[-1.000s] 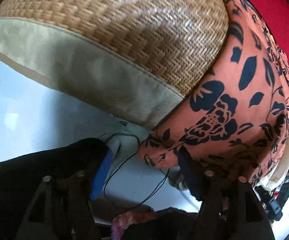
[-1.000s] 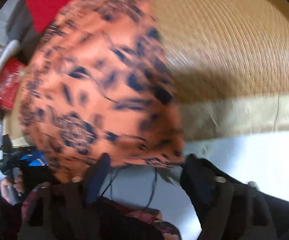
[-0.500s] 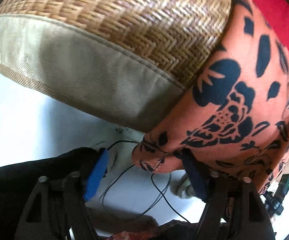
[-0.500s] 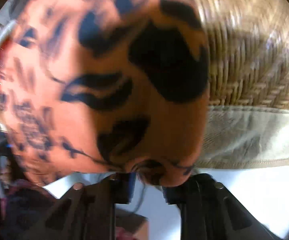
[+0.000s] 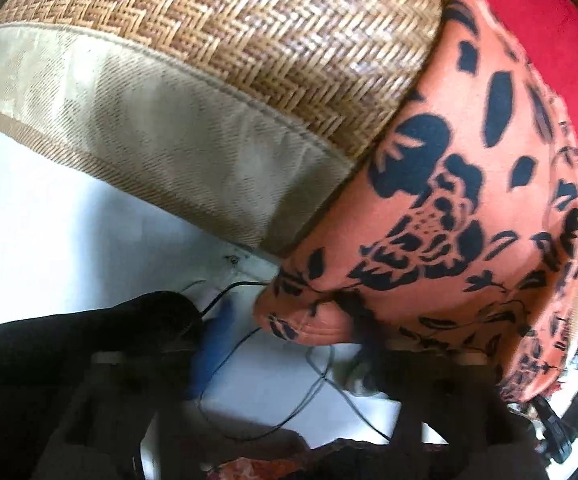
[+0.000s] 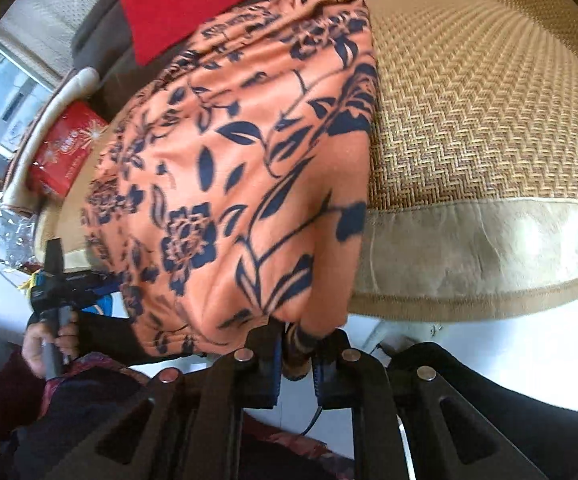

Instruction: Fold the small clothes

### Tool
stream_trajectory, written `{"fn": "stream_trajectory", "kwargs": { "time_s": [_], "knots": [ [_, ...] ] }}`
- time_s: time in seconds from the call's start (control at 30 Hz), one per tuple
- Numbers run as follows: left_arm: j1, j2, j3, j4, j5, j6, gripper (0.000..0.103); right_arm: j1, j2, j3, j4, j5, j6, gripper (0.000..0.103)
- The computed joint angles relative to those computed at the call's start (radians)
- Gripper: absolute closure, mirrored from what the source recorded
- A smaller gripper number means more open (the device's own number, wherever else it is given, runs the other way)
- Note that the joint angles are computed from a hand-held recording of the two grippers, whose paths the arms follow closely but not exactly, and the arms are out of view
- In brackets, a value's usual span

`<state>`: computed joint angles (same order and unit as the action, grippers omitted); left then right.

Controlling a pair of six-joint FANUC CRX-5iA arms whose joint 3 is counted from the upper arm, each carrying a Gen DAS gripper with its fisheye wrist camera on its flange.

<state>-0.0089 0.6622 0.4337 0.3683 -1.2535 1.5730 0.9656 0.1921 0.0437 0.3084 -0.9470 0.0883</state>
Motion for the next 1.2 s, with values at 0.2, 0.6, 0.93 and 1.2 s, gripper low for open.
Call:
{"fn": "stream_trajectory", "kwargs": {
  "time_s": [0.2, 0.6, 0.93, 1.2],
  "knots": [
    [-0.009, -0.002, -0.004, 0.004, -0.005, -0.003, 0.023, 0.035, -0.094, -0.064, 0.058, 0.051, -0.043, 0.091],
    [-0.012, -0.023, -0.099, 0.202, 0.08, -0.207, 0.096, -0.008, -0.005, 0.102, -0.037, -0.202, -0.026, 0.082],
    [0.008, -0.045, -0.124, 0.271, 0.062, -0.248, 0.096, -0.103, 0.141, 0.176, -0.174, -0.235, 0.163, 0.017],
    [-0.001, -0.016, -0.115, 0.232, 0.074, -0.232, 0.095, -0.127, 0.19, 0.182, -0.198, -0.144, 0.306, 0.077]
  ]
}}
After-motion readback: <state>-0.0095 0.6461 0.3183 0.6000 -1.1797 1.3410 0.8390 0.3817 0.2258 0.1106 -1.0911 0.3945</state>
